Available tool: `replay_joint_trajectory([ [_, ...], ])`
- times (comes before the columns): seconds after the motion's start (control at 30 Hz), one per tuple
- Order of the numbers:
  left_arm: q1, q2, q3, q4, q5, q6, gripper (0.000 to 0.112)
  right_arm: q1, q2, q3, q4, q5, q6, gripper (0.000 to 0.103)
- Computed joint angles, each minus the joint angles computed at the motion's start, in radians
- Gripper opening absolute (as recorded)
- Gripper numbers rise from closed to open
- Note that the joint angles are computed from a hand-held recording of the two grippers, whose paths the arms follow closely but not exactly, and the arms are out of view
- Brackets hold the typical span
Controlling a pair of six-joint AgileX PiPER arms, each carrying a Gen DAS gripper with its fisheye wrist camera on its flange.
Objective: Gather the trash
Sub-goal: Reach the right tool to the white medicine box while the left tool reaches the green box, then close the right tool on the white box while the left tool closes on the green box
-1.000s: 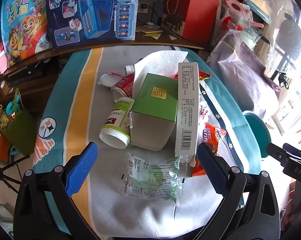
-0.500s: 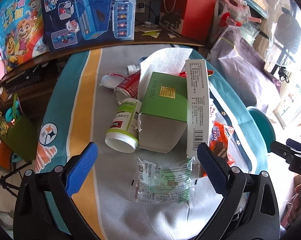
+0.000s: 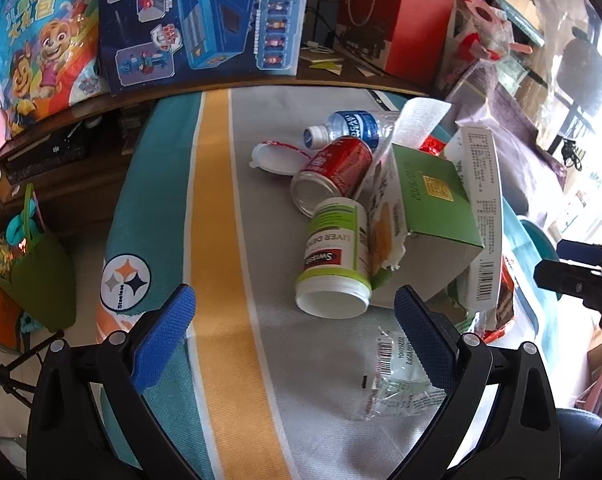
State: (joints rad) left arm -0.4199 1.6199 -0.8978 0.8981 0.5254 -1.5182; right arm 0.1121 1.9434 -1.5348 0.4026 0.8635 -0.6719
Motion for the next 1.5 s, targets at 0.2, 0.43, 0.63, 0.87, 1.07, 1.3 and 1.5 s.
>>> replay_joint_trajectory([
  [0.2,0.038,-0.015,0.043,0.024,-0.047,-0.021,0.099,0.089,0.031,-0.009,-0.066,-0.015,0.078,0.089],
  [0.43,0.065,0.012,0.033,0.006,-0.083,0.008,0.099,0.138,0.074,-0.026,-0.149,-0.038,0.150,0.089],
  [0.63,0.070,0.044,-0.007,-0.016,-0.084,0.051,0.099,0.135,0.096,-0.034,-0.201,-0.039,0.194,0.075],
  [0.87,0.055,0.073,-0.052,-0.036,-0.063,0.101,0.099,0.100,0.097,-0.040,-0.148,-0.007,0.156,0.056],
  [1.07,0.030,0.091,-0.081,-0.048,-0.033,0.139,0.099,0.124,0.121,-0.063,-0.182,-0.045,0.194,0.068],
  [1.3,0.026,0.092,-0.103,-0.063,-0.005,0.172,0.099,0.107,0.129,-0.060,-0.079,-0.102,0.104,0.043],
  [1.5,0.013,0.115,-0.168,-0.107,0.013,0.264,0.099,0.032,0.126,-0.122,0.060,0.020,0.010,0.031],
])
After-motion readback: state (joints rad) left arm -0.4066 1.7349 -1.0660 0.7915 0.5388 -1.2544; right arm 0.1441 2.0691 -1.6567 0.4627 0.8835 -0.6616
